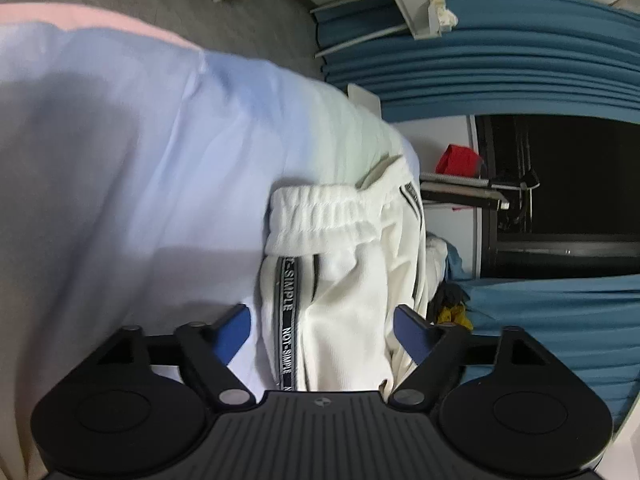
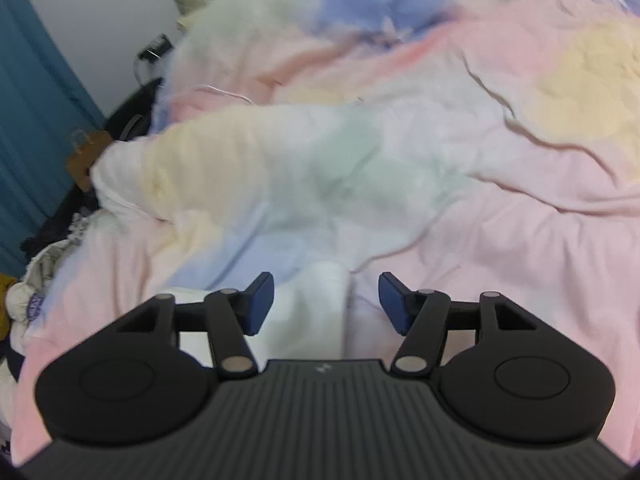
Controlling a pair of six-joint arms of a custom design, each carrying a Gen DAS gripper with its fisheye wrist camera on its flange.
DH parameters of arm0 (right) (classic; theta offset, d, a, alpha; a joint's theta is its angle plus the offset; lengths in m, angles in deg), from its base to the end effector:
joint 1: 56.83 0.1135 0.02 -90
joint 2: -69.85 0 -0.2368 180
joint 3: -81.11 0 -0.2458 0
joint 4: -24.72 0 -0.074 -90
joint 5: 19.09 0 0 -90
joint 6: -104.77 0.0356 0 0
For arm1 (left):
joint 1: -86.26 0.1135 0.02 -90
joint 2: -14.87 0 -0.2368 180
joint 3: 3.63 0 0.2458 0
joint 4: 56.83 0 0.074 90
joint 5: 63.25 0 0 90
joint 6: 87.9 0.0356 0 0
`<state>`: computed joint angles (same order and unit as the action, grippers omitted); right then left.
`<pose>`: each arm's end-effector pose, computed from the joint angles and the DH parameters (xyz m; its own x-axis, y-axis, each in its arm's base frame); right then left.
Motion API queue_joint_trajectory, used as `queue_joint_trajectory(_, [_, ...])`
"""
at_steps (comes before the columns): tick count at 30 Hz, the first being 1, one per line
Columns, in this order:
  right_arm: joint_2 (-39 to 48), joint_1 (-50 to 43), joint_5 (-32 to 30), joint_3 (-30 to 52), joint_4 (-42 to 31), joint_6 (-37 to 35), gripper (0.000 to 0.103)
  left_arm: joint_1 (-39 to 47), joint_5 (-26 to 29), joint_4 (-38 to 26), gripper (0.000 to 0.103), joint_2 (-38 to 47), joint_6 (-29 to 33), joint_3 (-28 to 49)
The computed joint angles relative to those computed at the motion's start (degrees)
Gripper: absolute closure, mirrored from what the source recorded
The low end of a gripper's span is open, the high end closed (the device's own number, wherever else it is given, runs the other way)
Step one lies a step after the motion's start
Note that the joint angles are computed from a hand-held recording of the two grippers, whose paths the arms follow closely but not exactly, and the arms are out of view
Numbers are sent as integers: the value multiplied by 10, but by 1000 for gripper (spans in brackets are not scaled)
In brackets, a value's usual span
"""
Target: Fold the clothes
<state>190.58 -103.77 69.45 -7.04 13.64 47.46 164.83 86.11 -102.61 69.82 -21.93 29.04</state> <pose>0.3012 -0.3210 0.1280 0.0182 0.7713 -0.6362 0.8403 0.3330 0.4277 0.0589 0.1369 0.1287 0.0096 -0.9998 -0.0163 -0.4729 0.0098 -0.8811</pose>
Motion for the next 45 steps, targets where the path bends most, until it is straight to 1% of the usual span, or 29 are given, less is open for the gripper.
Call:
queue_joint_trajectory(2, [-29,12,4,-38,40,-10,41,6,-4,-15,19,-19,-2,2])
queue_joint_trajectory(4, [-60,24,8,-80,86,-16,41,10,-9,-24,14,-32,-5,7])
queue_joint_trajectory(5, [-77,33,6,-102,109,-19,41,14,-12,-27,14,-32,-3,9])
queue_joint_trajectory(8, [-126,61,-29,-170,170,-45,41,4,-29,-7,13,-33,-28,9])
queue_joint_trajectory(10, [-152,87,-56,-212,208,-80,41,-19,-48,32,11,-38,-62,1])
queue_joint_trajectory(13, [-158,123,-112,-225,192,-132,42,-60,-83,86,10,-38,-98,-11])
queue_joint_trajectory(14, [-152,134,-122,-221,176,-147,43,-77,-98,101,9,-37,-104,-12])
queue_joint_trajectory(17, [-130,163,-152,-202,127,-187,43,-120,-144,121,9,-31,-102,-8])
queue_joint_trajectory(20, [-101,179,-176,-170,68,-221,43,-159,-185,159,10,-35,-111,-10])
queue_joint_trajectory(23, [-86,199,-170,-165,53,-242,42,-176,-211,182,19,-18,-102,-6])
queue_joint_trajectory(26, [-91,219,-149,-184,68,-260,42,-179,-221,186,23,-20,-96,-6])
queue_joint_trajectory(28, [-91,224,-142,-186,69,-270,42,-181,-228,176,35,-31,-85,-6])
queue_joint_trajectory(29, [-95,226,-138,-194,74,-273,42,-182,-231,169,38,-38,-76,-6])
queue_joint_trajectory(31, [-93,230,-132,-202,85,-279,42,-188,-226,184,52,-44,-75,-9])
queue_joint_trajectory(32, [-94,231,-130,-205,87,-282,42,-191,-224,193,55,-46,-75,-10])
queue_joint_trajectory(33, [-88,233,-127,-201,89,-284,42,-183,-206,194,60,-66,-69,-16])
queue_joint_trajectory(34, [-84,234,-126,-200,92,-286,42,-186,-205,190,63,-88,-60,-19])
queue_joint_trajectory(36, [-86,232,-126,-204,95,-296,42,-187,-199,171,66,-140,-41,-25])
queue_joint_trajectory(38, [-89,232,-123,-209,99,-306,43,-183,-210,109,67,-184,-13,-15])
queue_joint_trajectory(39, [-91,233,-120,-211,100,-309,43,-191,-231,74,67,-192,5,-4])
queue_joint_trajectory(42, [-91,236,-116,-213,102,-313,43,-264,-361,-9,67,-159,72,29])
queue_joint_trajectory(45, [-89,236,-115,-208,99,-310,43,-307,-409,-16,66,-171,95,28])
